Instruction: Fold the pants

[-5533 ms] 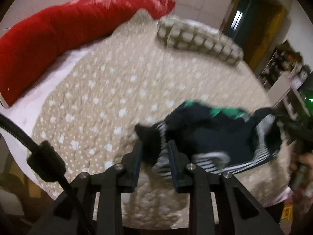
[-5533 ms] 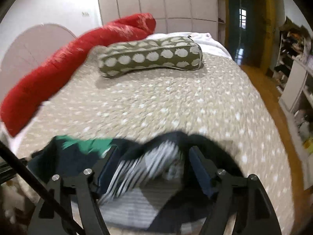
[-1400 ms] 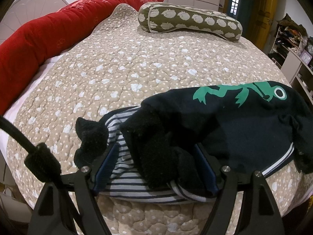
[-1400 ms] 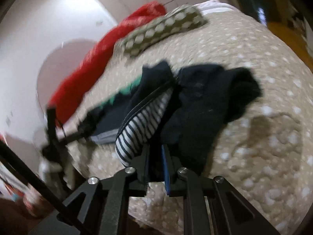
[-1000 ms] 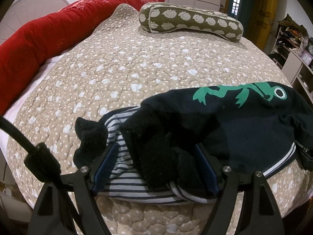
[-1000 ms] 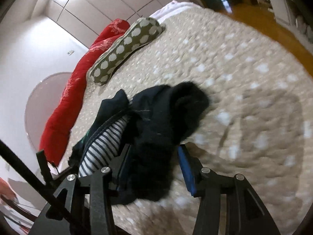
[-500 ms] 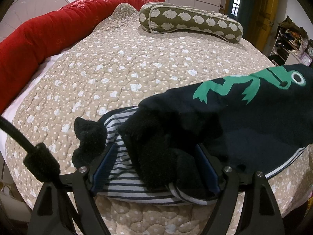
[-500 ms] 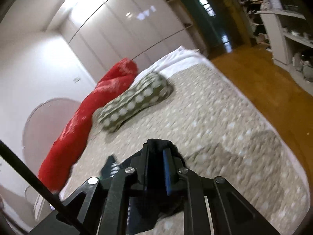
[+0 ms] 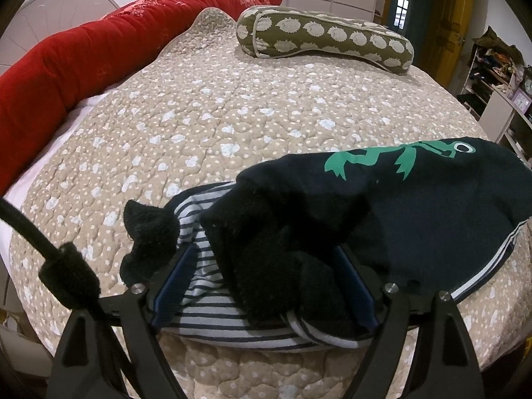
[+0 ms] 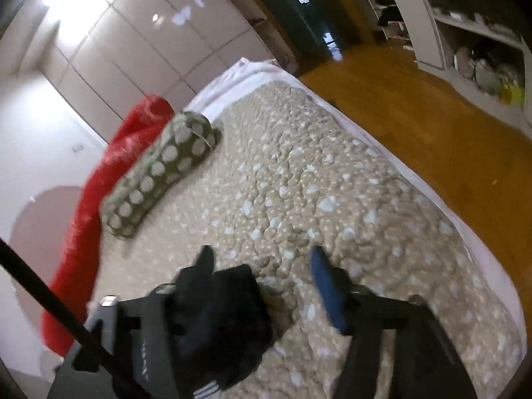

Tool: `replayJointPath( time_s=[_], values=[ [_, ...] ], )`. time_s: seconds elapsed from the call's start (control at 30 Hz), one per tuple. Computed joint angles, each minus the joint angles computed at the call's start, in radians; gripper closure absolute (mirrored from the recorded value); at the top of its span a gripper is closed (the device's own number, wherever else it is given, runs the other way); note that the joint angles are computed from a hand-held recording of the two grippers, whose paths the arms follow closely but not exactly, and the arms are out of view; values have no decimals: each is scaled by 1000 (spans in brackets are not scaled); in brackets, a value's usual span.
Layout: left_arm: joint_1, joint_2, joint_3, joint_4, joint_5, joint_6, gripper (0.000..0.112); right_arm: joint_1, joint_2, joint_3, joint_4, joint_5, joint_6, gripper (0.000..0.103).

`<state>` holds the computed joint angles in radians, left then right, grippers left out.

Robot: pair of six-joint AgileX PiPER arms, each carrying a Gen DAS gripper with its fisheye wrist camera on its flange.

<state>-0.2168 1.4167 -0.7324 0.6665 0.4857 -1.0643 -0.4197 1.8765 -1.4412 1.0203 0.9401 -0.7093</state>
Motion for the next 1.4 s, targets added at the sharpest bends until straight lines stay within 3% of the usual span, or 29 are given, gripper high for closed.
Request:
replayJointPath(
  time_s=[0.07,0.2,0.3,0.33,0.37,0.4,0.43,0.53,0.6,0.63,0.7,0.77,0.87,0.97,1.07,1.1,1.17,1.23,1.27,1.3,1.33,1.4],
  values=[
    [3,-1,2,5,-4,-2,28,-30,-4,21,33,99,-18,30],
    [2,0,3,16,-4,-9,28,4,5,85,35,112,-49,22],
    [4,1,0,5,-2,4,28,48,117,27,41,168,15,21],
    [6,0,0,0,-3,9,28,52,129,23,58,169,9,25],
    [6,0,-1,-4,-2,14,28,49,150,-1,84,206,3,64],
    [8,1,-3,-9,-1,21,28,46,166,-25,102,246,28,81],
    [8,0,-3,-13,-1,24,28,35,148,-16,114,245,19,81],
    [10,0,-3,-16,-3,30,27,24,-3,64,114,132,-94,82],
    [5,2,-1,5,-3,6,26,60,-101,128,45,-25,-112,82],
    [6,3,-1,5,-3,10,26,93,-140,156,-14,-123,-103,77],
    [4,3,0,17,-2,-1,26,160,-181,192,-176,-303,-18,39],
    [9,1,1,6,-8,17,26,140,-222,238,-187,-377,-6,38],
    [9,2,2,16,-9,7,26,43,-301,280,24,-271,-148,50],
    [3,4,5,45,-6,-29,25,21,-369,307,175,-142,-306,50],
    [-2,4,9,63,-7,-47,25,72,-282,244,168,88,-329,49],
    [-1,3,9,59,-8,-42,25,97,-234,221,148,130,-319,49],
    [-5,2,12,69,-11,-50,25,166,-154,193,65,97,-284,49],
    [-8,-4,26,99,-25,-75,25,193,-111,219,40,-74,-283,50],
    [-8,-5,30,108,-30,-82,24,176,-71,219,37,-130,-274,61],
    [-11,-6,34,117,-34,-91,24,155,-39,224,62,-147,-273,91],
    [-10,-7,36,123,-38,-94,24,116,-9,228,113,-123,-275,102],
    [-11,-6,37,128,-39,-100,24,45,21,213,154,-26,-235,103]
  ],
)
